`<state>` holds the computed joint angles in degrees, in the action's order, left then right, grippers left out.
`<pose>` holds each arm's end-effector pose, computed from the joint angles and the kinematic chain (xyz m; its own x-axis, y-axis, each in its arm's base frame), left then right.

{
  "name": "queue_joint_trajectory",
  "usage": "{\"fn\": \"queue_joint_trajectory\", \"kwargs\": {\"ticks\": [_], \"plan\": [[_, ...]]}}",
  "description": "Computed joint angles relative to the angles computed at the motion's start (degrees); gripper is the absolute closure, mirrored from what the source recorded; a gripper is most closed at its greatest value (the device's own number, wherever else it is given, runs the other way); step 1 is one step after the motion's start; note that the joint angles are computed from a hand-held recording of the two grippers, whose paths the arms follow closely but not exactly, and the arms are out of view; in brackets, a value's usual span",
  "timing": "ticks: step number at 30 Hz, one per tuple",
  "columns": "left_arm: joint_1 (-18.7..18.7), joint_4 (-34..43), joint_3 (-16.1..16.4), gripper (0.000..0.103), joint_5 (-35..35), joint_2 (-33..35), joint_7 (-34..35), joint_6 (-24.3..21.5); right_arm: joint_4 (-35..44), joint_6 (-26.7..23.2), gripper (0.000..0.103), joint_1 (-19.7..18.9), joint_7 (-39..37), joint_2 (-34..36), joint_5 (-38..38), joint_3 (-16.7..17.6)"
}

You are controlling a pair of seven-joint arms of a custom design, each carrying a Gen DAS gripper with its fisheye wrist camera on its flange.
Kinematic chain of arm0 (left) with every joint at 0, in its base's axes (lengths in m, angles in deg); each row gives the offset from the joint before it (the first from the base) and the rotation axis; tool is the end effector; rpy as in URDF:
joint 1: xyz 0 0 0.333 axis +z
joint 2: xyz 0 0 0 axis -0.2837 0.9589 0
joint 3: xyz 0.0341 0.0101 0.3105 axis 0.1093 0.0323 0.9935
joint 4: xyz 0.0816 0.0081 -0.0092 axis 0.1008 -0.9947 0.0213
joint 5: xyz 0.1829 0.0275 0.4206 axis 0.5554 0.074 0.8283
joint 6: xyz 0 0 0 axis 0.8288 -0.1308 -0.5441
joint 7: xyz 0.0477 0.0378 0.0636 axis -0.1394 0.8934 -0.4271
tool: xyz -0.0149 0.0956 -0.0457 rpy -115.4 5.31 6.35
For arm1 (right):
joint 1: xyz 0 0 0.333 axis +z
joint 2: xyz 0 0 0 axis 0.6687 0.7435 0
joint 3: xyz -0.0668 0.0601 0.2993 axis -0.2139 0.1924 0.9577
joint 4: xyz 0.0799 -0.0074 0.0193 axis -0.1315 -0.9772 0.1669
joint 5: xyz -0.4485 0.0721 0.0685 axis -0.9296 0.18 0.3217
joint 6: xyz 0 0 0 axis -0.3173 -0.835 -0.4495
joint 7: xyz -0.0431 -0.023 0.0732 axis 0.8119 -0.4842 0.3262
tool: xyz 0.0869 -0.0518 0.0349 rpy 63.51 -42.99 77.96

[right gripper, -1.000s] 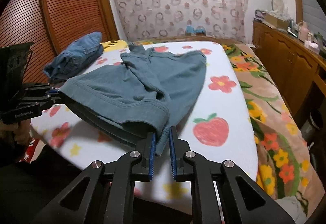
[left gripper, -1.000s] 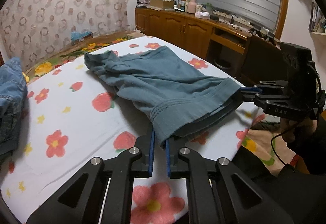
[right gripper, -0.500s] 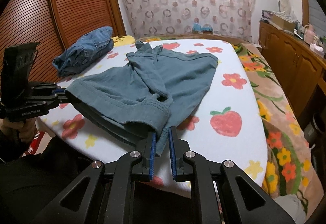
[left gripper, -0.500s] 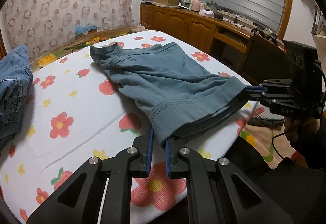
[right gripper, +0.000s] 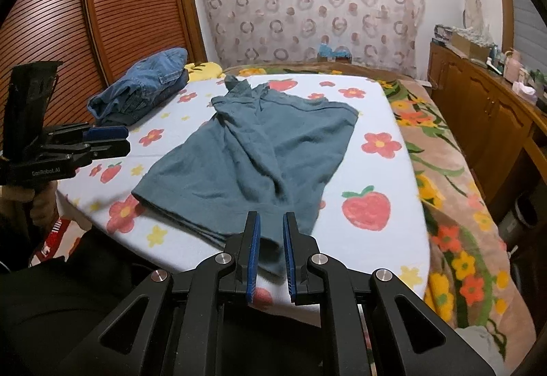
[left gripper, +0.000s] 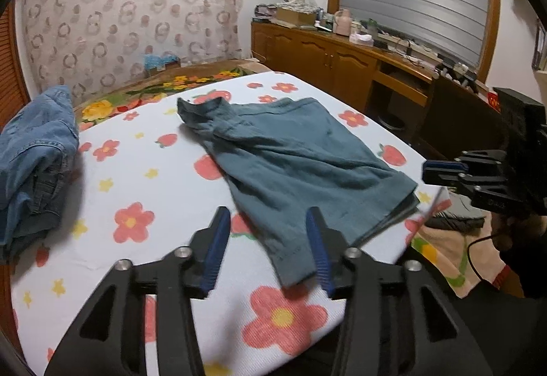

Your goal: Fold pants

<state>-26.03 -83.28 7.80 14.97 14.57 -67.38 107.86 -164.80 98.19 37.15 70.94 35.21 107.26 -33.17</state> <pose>0.6281 -0.2212 0.2769 -0.1082 -0.9931 0.0448 -0.6665 0.0391 -0.7444 0.7026 -0.0325 0.3224 0.6554 -0.7425 -0.1381 -0.5498 -0.3437 -0.7613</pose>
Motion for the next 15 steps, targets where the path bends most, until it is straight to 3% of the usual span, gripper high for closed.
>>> {"fn": "queue_joint_trajectory", "kwargs": {"ticks": [2,4,6,12,15], "plan": [[0.0,0.3,0.0,0.049,-0.9,0.3,0.8,-0.5,-0.2,0.5,0.087,-0.1,-0.4,-0.3,0.8,0.1],[-0.3,0.8,0.5,0.032,0.2,0.7,-0.6,-1.2,0.0,0.9,0.087,-0.1,-1.0,-0.3,1.7,0.2],[0.0,1.7,0.5,0.025,0.7,1.5,-1.2,-0.9,0.4,1.5,0.083,0.1,-1.3,0.1,2.4,0.4],[-0.2,4.2,1.6,0.025,-1.6,4.1,-1.3,-2.1,4.3,1.7,0.072,0.3,-1.0,3.3,3.1,1.3],[-0.2,5.5,2.0,0.025,-6.0,5.8,2.5,-2.4,6.7,1.9,0.071,0.5,-0.8,5.2,2.3,2.1]]}}
